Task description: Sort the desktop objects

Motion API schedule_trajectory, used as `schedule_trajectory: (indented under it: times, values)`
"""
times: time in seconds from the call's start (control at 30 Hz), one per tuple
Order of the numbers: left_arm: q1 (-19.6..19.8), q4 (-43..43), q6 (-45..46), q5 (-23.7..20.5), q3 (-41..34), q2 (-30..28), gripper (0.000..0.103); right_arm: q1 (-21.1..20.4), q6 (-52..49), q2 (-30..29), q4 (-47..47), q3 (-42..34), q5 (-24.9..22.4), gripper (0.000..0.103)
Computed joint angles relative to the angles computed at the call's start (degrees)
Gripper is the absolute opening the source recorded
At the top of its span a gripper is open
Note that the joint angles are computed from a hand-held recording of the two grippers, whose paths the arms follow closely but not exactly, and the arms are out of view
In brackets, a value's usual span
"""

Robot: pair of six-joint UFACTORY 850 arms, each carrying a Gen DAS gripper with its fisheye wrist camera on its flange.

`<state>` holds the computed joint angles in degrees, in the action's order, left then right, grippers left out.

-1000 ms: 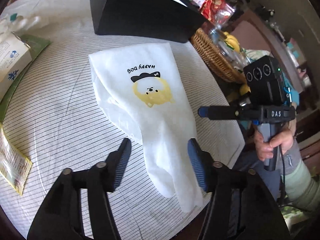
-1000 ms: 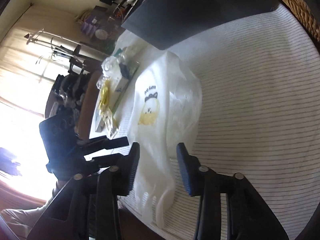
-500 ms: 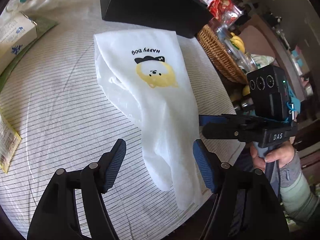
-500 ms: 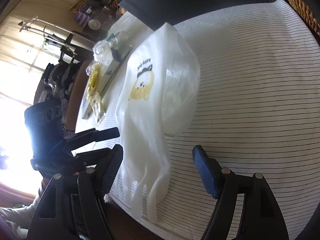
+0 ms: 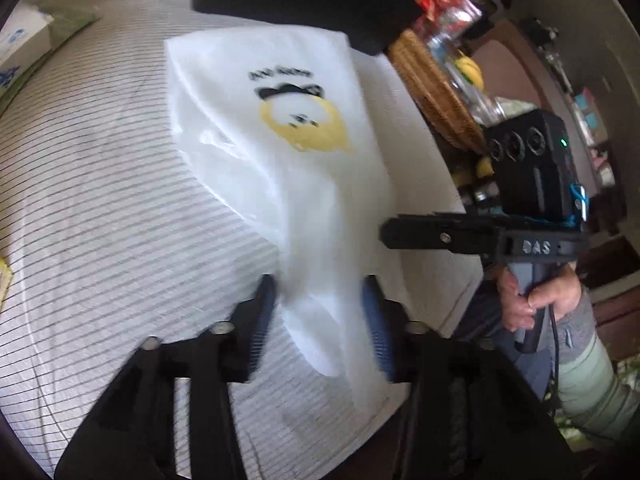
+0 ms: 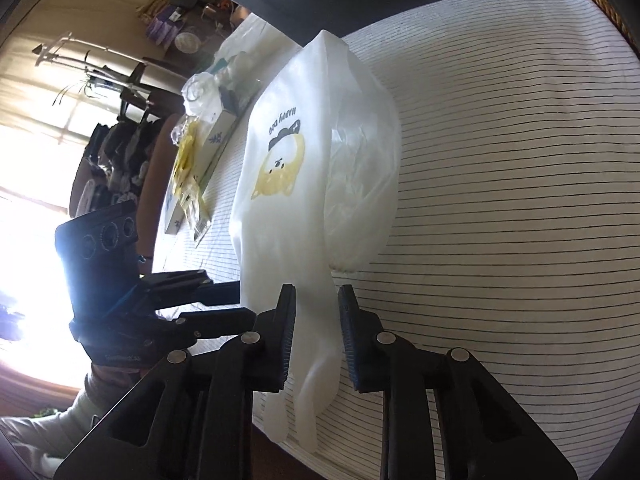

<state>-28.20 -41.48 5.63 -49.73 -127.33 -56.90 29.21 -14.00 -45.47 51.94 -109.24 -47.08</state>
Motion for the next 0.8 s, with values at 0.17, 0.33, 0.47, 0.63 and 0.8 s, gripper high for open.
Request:
schedule_trajectory:
  times: [0.17,0.33,0.47,0.63,0.8]
  values:
    - [1.96,-12.36,6.25,0.64,2.22,0.34,0.044,-0.15,-2.96,-0.29,2.64,-0.26,-0.73,0.023]
    - [1.77,-8.77,5.06,-3.54,-1.62,-0.83,0.006,0.07,-6.8,0.05,4.51,-0.51,-2.6,0.014]
    - [2.26,-10.01,5.87,-4.37,-2.27,0.1,0.006,-0.24,-11.14,1.48,10.52,1.55,-2.18,0.013]
    - [3.21,-10.18,6.14,-6.38,-5.66,-1.16,0.009,-0.32,-9.81,-0.28,11.74,-1.43,-2.5,0.018]
    - [4.45,-12.83,6.98,-6.35,-4.97,-2.51,0.042,-0.96,-4.01,-5.93,8.17,-9.3,-4.68,0.023]
